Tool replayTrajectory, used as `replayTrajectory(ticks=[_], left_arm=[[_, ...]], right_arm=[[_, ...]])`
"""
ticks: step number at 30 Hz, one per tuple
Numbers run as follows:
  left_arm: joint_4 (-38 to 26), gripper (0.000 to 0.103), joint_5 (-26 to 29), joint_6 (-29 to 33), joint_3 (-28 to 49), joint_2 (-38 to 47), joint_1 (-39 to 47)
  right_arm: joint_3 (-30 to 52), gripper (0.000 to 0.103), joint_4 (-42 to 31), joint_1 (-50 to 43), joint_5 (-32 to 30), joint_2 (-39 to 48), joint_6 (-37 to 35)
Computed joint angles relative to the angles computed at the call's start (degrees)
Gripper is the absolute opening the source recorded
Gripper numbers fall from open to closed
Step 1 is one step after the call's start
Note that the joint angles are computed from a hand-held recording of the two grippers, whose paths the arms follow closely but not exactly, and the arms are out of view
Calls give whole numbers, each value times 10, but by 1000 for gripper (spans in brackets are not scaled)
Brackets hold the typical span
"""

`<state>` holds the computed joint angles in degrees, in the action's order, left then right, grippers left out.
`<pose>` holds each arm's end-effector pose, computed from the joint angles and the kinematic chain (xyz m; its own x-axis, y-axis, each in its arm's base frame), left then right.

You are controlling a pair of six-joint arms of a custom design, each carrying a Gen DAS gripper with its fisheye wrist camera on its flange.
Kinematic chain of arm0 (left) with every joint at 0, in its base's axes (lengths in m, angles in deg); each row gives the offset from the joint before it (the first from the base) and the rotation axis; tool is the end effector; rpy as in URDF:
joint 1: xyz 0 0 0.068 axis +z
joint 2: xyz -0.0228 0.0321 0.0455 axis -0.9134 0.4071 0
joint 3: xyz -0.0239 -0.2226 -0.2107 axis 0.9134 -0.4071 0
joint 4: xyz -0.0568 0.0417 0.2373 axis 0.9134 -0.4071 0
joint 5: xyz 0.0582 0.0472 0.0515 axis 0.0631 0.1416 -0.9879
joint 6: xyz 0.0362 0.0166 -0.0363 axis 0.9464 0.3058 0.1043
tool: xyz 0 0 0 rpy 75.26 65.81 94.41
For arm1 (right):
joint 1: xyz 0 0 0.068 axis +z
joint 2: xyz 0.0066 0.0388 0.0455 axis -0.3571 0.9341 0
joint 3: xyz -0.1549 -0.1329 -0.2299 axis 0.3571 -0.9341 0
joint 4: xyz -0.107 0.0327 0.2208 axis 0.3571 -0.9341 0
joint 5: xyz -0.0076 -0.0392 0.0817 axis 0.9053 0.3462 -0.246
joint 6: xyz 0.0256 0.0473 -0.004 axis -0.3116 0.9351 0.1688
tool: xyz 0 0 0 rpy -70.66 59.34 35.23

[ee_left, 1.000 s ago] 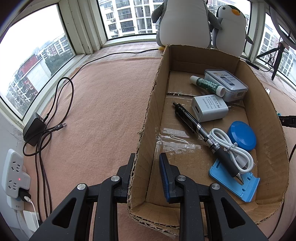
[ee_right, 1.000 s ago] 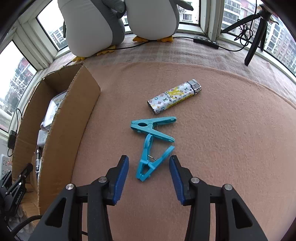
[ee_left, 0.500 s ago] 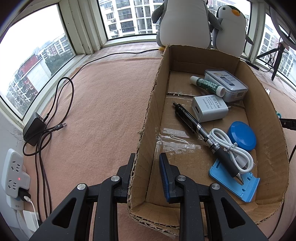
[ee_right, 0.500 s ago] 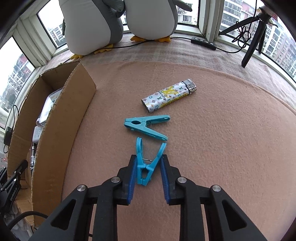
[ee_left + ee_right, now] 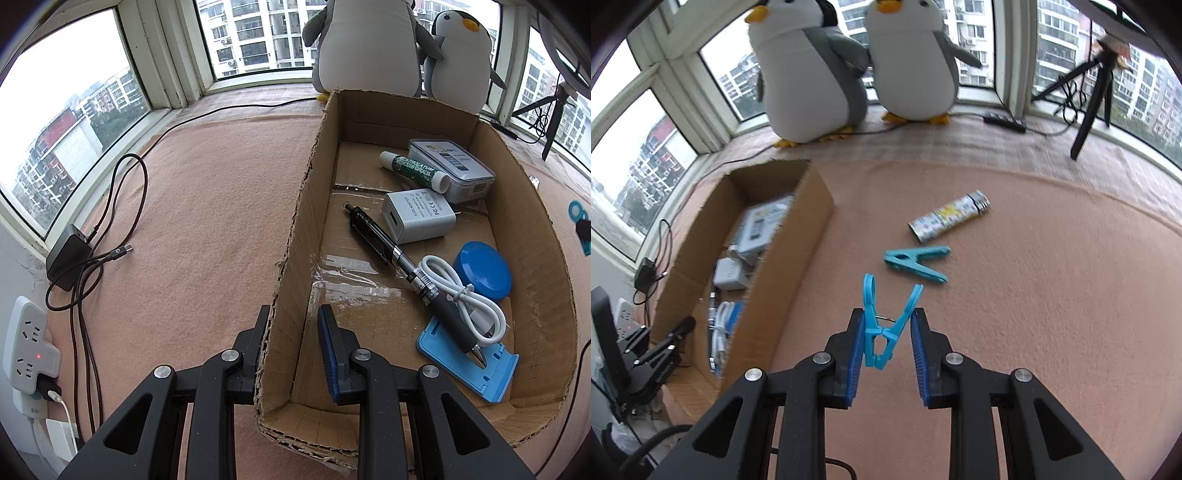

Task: Organize rigid objects
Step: 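Carry the blue clothespin with the right gripper into the box and release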

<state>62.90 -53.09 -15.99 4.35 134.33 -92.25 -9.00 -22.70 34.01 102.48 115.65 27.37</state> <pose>0.2240 -0.1068 0.1563 -0.7557 0.3899 -0.5263 0.4080 0.9088 0.0874 0.1040 0.1244 0.2319 -0.8120 0.3865 -0.4373 0.3306 0.9221 0.2010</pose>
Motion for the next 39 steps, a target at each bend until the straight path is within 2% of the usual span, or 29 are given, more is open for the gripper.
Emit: replayTrajectory(ticks=[10, 24, 39], left_arm=[[1, 25, 0, 0, 0, 0, 0], [1, 25, 1, 0, -1, 0, 0], [2, 25, 1, 1, -1, 0, 1]], right_arm=[[122, 22, -28, 38, 42, 51, -45], [216, 22, 13, 34, 29, 151, -135], [230, 22, 59, 8, -11, 219, -184]])
